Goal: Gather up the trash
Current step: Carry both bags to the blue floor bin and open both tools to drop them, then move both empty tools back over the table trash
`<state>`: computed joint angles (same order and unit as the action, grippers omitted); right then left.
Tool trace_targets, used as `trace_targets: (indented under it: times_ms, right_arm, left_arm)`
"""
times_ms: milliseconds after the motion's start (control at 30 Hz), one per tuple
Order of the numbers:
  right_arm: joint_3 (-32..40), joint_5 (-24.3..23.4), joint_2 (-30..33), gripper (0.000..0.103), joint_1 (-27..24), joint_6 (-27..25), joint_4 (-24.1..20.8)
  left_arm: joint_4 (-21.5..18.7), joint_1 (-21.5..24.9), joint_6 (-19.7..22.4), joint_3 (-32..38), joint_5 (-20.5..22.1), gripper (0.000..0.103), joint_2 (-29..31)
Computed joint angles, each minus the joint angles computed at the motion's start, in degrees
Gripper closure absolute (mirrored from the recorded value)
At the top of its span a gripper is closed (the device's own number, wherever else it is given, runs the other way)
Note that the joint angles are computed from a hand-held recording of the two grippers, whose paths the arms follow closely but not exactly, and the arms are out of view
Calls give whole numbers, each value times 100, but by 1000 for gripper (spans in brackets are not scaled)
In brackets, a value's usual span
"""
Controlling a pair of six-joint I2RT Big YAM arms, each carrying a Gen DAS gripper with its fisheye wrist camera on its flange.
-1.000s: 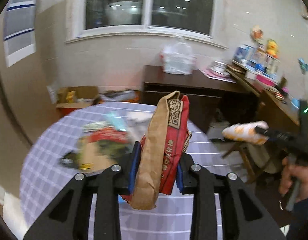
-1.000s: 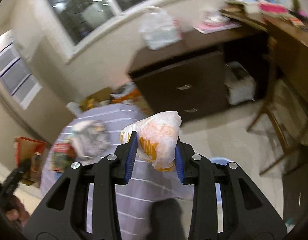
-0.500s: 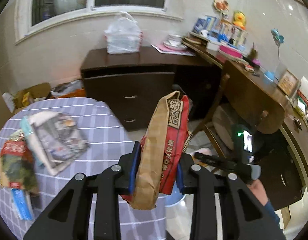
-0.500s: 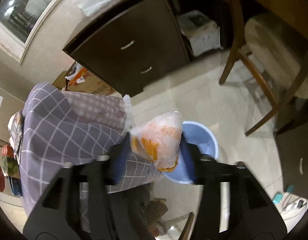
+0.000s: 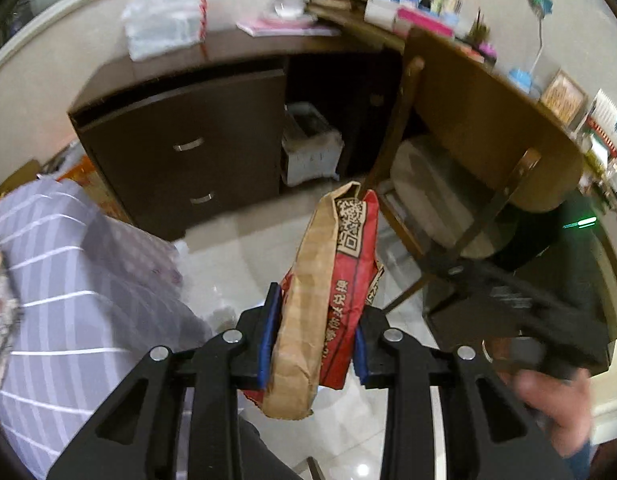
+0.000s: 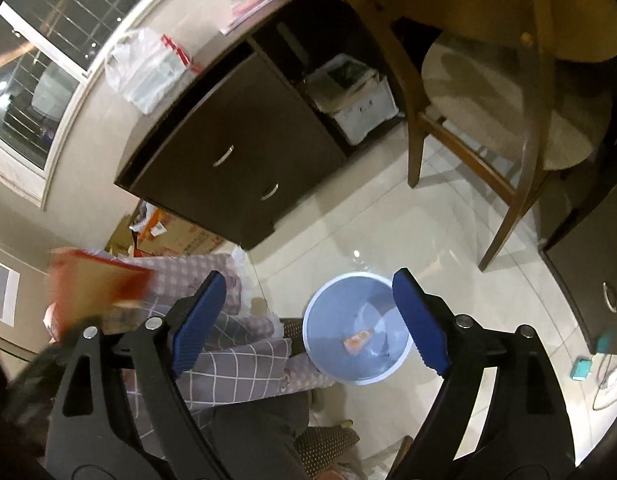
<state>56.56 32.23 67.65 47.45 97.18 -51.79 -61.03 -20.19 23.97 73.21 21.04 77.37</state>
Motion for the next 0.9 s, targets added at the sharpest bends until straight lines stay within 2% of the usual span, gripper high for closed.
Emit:
trace_targets:
  times_ms: [67,133,167,200,233,333,433,533,900]
  right_arm:
    - [60,163,-68,17,77,66,-180]
    - [99,267,-110,16,124,108,-275]
    - [144,328,-118,15,151,122,-328]
    - [164,362,-120,15,167,127,-355]
    - [199,406,-112,14,196,139,-388]
    - [313,521,-56,12,270,211,-502]
    - [449,610,34,6,336,260,-612]
    - [800,633,282,6,372,215,-961]
    - [2029,1157,861,6,690,-123,-1708]
  left_arm:
    - [-85,-116,-17,50,-105,69,208]
    - [-194,-193,-22,90,-282,44,358]
    - [-167,-197,-87,84,-361,23,382]
    - [-41,-191,-170,42,-425,17,356]
    - [61,-162,-197,0,-475,17,301]
    - [39,-78,-212,41,-501,16,252]
    - [59,122,-187,44,-356,13,87]
    - [94,346,-150,57,-189,13,-113]
    - [-30,1106,64,232,510,10,-675]
